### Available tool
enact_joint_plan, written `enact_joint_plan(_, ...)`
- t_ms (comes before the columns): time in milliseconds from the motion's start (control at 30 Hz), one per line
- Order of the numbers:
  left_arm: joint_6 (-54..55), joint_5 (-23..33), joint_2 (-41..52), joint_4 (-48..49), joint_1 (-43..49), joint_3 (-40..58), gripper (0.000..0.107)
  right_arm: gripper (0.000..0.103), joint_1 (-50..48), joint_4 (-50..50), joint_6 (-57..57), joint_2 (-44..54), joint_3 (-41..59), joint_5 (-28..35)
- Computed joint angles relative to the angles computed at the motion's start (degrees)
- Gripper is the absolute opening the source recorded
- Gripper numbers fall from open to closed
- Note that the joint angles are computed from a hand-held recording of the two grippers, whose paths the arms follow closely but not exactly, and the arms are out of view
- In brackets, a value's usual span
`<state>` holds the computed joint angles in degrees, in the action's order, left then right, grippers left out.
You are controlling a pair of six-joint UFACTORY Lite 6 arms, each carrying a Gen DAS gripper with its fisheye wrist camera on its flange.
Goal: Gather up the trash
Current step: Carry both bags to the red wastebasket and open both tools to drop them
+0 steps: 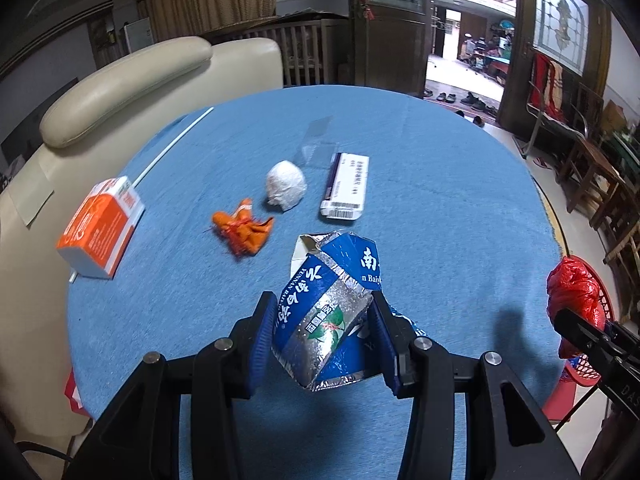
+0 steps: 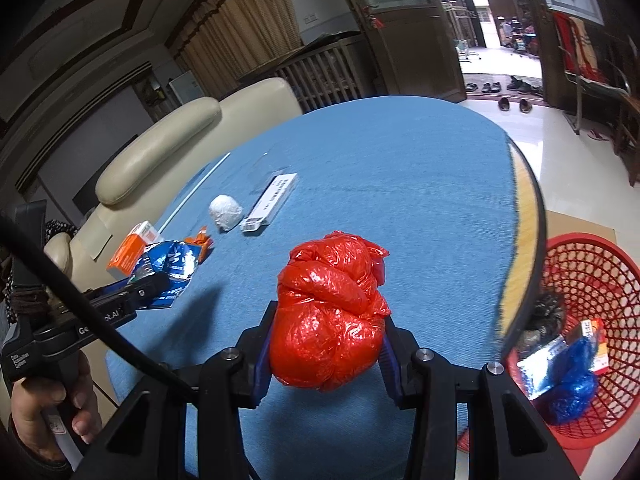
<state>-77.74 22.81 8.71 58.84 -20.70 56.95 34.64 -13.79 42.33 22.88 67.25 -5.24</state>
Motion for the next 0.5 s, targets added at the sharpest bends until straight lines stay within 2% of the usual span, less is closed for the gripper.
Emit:
enact_joint_plan(133,0.52,1.22,1.55,-0.42,-2.66,2.57,0.048,0.047,-1.97,1.34,-0.79,-2.64,-3.49,-0.93)
enact_joint_plan(400,3.69,2.27,6.7,-3.34,-8.8,9.58,0.048,0.047,-6.53,12.65,-11.29,-10.18,-12.4,-2.61)
enact_joint_plan(500,5.38,2.19,8.9,-4.55,-11.03,12.45,0.048,0.047,-9.62,12.67,-11.27,-13.19,-16.42,-3.01)
